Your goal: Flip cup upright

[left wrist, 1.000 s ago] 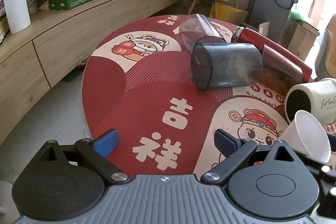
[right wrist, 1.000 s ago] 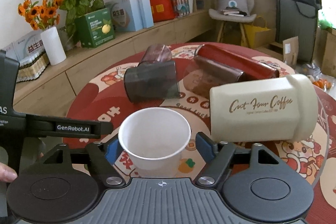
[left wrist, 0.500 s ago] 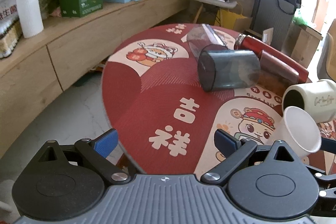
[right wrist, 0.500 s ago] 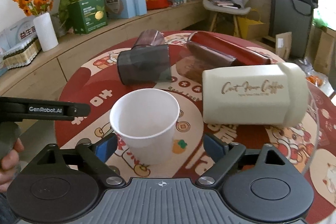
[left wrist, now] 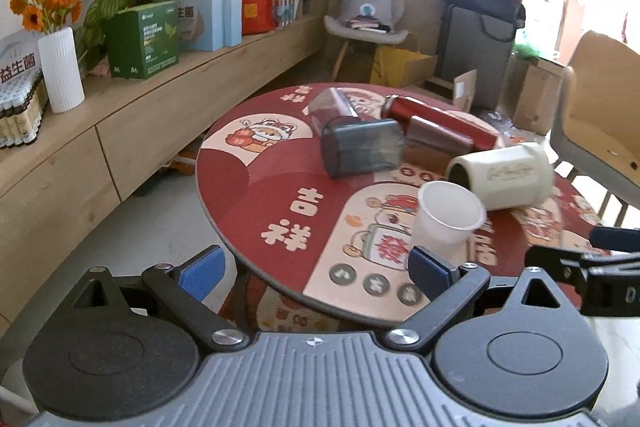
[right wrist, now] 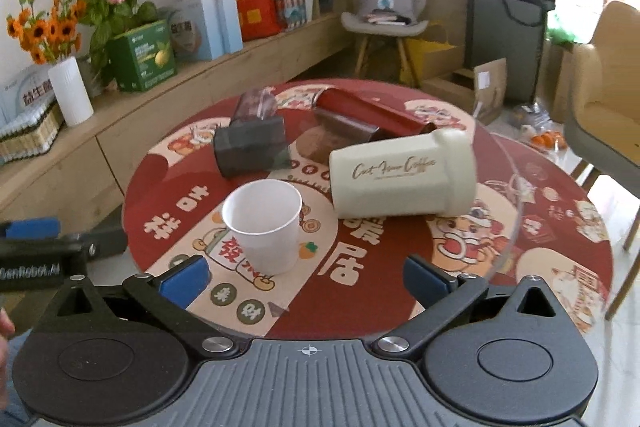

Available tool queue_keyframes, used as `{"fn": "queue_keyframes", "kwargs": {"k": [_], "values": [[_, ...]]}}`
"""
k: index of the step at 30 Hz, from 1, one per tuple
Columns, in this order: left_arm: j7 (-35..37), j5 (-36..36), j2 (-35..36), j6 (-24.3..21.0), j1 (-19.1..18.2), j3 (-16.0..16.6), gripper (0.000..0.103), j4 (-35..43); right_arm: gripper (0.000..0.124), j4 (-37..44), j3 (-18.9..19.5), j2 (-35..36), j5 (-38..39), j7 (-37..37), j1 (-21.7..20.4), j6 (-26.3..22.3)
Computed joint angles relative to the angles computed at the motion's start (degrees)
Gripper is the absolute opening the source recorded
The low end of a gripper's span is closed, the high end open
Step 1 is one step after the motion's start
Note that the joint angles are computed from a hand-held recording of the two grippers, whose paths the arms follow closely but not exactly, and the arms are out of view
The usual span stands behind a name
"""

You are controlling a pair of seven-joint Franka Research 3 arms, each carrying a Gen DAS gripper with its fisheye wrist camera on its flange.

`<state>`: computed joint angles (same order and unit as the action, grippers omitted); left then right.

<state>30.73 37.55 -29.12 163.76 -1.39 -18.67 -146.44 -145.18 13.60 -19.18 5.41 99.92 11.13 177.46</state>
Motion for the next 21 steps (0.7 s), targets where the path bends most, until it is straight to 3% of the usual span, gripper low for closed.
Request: {"fn": "queue_keyframes", "kwargs": {"k": [5,21], "values": [[1.5,-2.4,-5.9,-1.8,-3.2,0.8,0.1,-2.7,0.103,-3.9,0.5,-7.0,1.1,2.0,0.3,-2.3],[4.8,-6.4,-19.1,-6.9,-8.5,-1.2,0.103,-8.2,0.103,-14.5,2.8,-29.2,1.8,7.7,1.8,-9.8]]}}
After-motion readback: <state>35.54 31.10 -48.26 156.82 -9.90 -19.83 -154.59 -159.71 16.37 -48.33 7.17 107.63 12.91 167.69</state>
